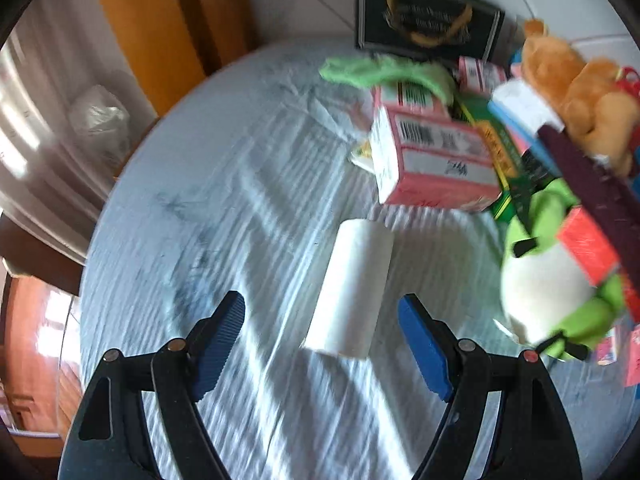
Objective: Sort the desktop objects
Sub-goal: 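Grasp the white paper roll with the left gripper while the right grasps the Kotex pack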
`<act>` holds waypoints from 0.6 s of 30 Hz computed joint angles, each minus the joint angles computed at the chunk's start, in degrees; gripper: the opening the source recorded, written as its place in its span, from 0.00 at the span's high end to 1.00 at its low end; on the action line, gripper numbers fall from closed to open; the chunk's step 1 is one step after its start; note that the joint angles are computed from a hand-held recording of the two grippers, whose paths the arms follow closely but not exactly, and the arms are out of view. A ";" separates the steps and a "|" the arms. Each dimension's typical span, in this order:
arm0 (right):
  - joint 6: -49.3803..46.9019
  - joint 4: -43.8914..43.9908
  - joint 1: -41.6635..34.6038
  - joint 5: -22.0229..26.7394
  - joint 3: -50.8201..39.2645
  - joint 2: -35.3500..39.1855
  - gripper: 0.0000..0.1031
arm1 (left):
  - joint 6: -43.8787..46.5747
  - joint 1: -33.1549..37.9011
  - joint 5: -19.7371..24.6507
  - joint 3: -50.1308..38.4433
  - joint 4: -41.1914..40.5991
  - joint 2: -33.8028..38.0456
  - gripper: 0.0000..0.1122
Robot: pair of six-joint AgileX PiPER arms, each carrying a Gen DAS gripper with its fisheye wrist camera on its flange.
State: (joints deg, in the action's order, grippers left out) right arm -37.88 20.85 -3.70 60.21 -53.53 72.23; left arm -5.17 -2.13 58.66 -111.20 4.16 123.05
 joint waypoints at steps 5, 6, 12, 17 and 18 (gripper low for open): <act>6.16 -5.97 5.69 -5.80 3.05 4.36 0.00 | 2.39 -0.14 5.56 -10.23 -1.14 9.45 0.30; 6.81 -6.29 6.70 -6.58 3.38 5.12 0.00 | 2.65 -0.09 6.34 -11.82 -1.38 10.90 0.30; 10.12 -9.17 13.35 -10.79 4.06 10.74 0.00 | 3.75 -0.25 9.50 -18.20 -1.31 16.61 0.30; 11.16 -9.75 16.69 -13.10 3.19 15.69 0.00 | 4.87 0.52 9.54 -19.14 -3.70 17.55 0.30; 11.58 -10.27 17.24 -13.43 2.92 16.58 0.00 | 4.92 0.68 9.68 -19.35 -4.14 17.67 0.30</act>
